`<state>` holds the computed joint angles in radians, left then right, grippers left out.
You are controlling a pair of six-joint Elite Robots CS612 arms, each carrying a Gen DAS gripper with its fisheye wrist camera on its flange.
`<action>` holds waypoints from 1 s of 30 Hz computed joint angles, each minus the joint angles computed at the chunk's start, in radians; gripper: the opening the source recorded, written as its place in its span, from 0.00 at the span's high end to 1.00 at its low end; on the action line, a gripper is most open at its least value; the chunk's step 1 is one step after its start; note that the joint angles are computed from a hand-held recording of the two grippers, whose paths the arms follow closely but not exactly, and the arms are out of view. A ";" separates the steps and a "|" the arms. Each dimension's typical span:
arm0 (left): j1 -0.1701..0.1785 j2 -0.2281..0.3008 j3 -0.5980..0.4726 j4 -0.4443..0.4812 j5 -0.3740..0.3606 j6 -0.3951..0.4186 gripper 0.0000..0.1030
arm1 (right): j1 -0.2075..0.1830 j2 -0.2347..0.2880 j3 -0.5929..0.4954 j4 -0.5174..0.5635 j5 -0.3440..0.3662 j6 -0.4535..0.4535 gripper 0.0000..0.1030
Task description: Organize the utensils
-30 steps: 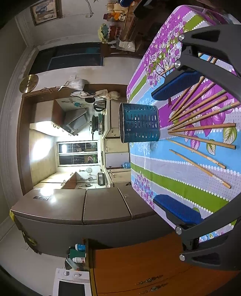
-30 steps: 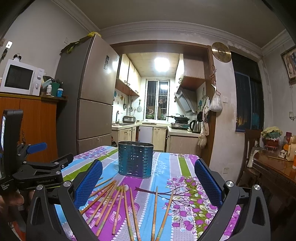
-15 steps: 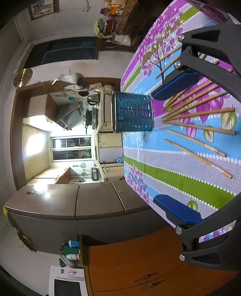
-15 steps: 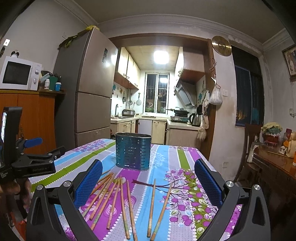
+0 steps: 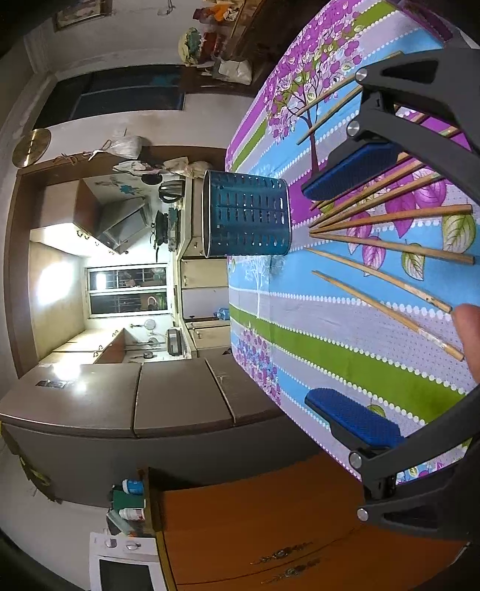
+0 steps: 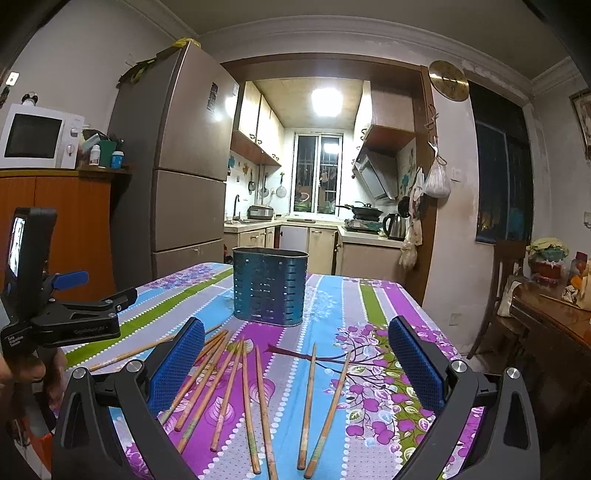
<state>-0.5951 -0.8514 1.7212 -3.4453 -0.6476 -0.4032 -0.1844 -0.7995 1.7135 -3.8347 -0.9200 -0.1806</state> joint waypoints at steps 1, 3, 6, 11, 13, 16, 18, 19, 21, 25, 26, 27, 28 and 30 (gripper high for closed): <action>-0.001 0.002 -0.004 0.001 0.006 -0.001 0.05 | -0.001 0.001 -0.001 0.000 0.002 0.002 0.03; 0.001 0.003 -0.009 0.002 -0.009 -0.005 0.05 | -0.002 0.004 -0.004 -0.003 0.006 0.005 0.03; 0.001 0.005 -0.018 0.010 -0.007 -0.007 0.05 | -0.004 0.007 -0.008 -0.017 0.011 0.018 0.03; -0.001 0.004 -0.026 0.012 -0.012 -0.009 0.05 | -0.010 0.010 -0.013 -0.034 0.022 0.043 0.03; 0.007 -0.004 -0.022 0.027 -0.066 -0.042 0.05 | -0.012 0.009 -0.010 -0.039 0.026 0.045 0.03; 0.005 0.001 -0.026 0.016 -0.076 -0.027 0.05 | -0.013 0.006 -0.005 -0.046 0.028 0.043 0.03; -0.006 0.011 -0.034 0.006 -0.025 -0.013 0.05 | -0.014 0.004 0.001 -0.053 0.026 0.041 0.03; -0.010 0.014 -0.036 0.002 -0.012 -0.006 0.05 | -0.014 0.003 0.003 -0.055 0.025 0.041 0.03; -0.010 0.014 -0.038 0.012 -0.020 -0.012 0.05 | -0.017 0.000 0.008 -0.064 0.022 0.050 0.03; -0.004 0.020 -0.061 0.128 -0.007 -0.047 0.05 | -0.023 -0.006 0.019 -0.095 0.017 0.066 0.03; -0.006 0.020 -0.058 0.133 0.002 -0.048 0.05 | -0.024 -0.008 0.022 -0.098 0.017 0.065 0.03; -0.007 0.017 -0.055 0.136 -0.004 -0.051 0.05 | -0.024 -0.009 0.022 -0.099 0.015 0.064 0.03; -0.009 0.016 -0.053 0.139 -0.002 -0.054 0.05 | -0.024 -0.010 0.022 -0.099 0.014 0.065 0.03; -0.013 0.015 -0.054 0.139 0.010 -0.047 0.05 | -0.025 -0.009 0.021 -0.099 0.013 0.069 0.03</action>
